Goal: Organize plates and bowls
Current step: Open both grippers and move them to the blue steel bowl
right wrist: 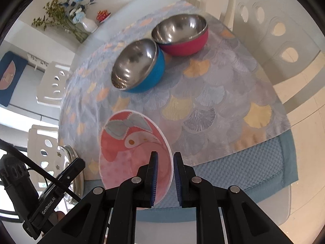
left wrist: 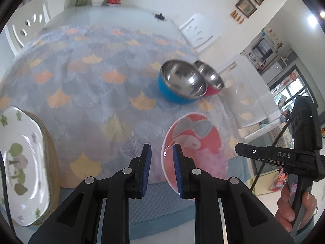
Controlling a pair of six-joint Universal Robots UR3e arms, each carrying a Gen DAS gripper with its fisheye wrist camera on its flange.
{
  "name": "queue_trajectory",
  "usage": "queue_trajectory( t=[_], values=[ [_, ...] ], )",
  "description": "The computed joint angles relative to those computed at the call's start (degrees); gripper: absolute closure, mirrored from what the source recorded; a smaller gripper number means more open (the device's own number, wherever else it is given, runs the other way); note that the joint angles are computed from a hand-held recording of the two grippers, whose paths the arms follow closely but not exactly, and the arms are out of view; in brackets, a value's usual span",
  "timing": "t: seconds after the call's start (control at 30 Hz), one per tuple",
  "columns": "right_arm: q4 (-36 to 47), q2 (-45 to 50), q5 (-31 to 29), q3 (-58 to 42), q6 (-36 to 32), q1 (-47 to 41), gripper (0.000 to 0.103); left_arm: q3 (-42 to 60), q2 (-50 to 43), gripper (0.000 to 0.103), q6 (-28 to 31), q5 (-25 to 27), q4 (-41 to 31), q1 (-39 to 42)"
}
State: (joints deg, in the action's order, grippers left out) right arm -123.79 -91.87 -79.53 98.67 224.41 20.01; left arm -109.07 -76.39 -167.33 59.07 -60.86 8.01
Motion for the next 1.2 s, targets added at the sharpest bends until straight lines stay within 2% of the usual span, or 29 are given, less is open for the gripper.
queue_trajectory(
  t=[0.13, 0.2, 0.33, 0.4, 0.5, 0.53, 0.57, 0.6, 0.73, 0.97, 1.2],
  values=[
    [0.9, -1.5, -1.1, -1.8, 0.8, 0.8, 0.089, 1.4, 4.0, 0.083, 1.7, -1.4, -3.3, 2.2],
    [1.0, -1.6, -2.2, -3.1, 1.5, 1.6, 0.089, 1.6, 6.9, 0.073, 2.8, -2.4, -5.4, 3.8],
    [-0.7, -2.5, -4.7, -4.6, 3.7, 3.4, 0.088, 3.0, 11.6, 0.073, 6.8, -4.8, -11.5, 7.7],
    [-0.3, -1.8, -7.0, -6.9, 4.3, 5.2, 0.082, 5.2, 11.8, 0.067, 9.2, -5.1, -15.2, 8.6],
    [1.2, -0.4, -9.9, -10.6, 4.7, 7.3, 0.067, 6.2, 12.3, 0.058, 9.5, -5.0, -15.5, 9.1],
    [0.9, -0.2, -10.6, -11.0, 4.9, 7.7, 0.059, 6.5, 12.1, 0.057, 9.3, -5.2, -15.0, 9.3],
    [0.4, -0.2, -10.9, -11.2, 4.9, 7.8, 0.053, 7.3, 11.2, 0.056, 8.5, -5.0, -14.4, 8.9],
    [-0.1, 0.1, -11.3, -11.8, 5.0, 8.1, 0.051, 8.2, 10.5, 0.055, 7.9, -4.9, -14.4, 8.6],
    [-0.4, 1.8, -9.9, -13.8, 3.2, 6.8, 0.051, 12.1, 5.7, 0.051, 5.4, -5.4, -12.0, 6.7],
    [-1.0, 3.9, -5.5, -14.1, -0.4, 0.5, 0.051, 21.7, -8.9, 0.049, -2.8, -0.7, -2.3, -2.2],
    [0.0, 8.5, -0.8, -16.7, -5.7, -7.4, 0.051, 37.4, -26.4, 0.049, -8.4, 2.8, -1.2, -9.2]
  ],
)
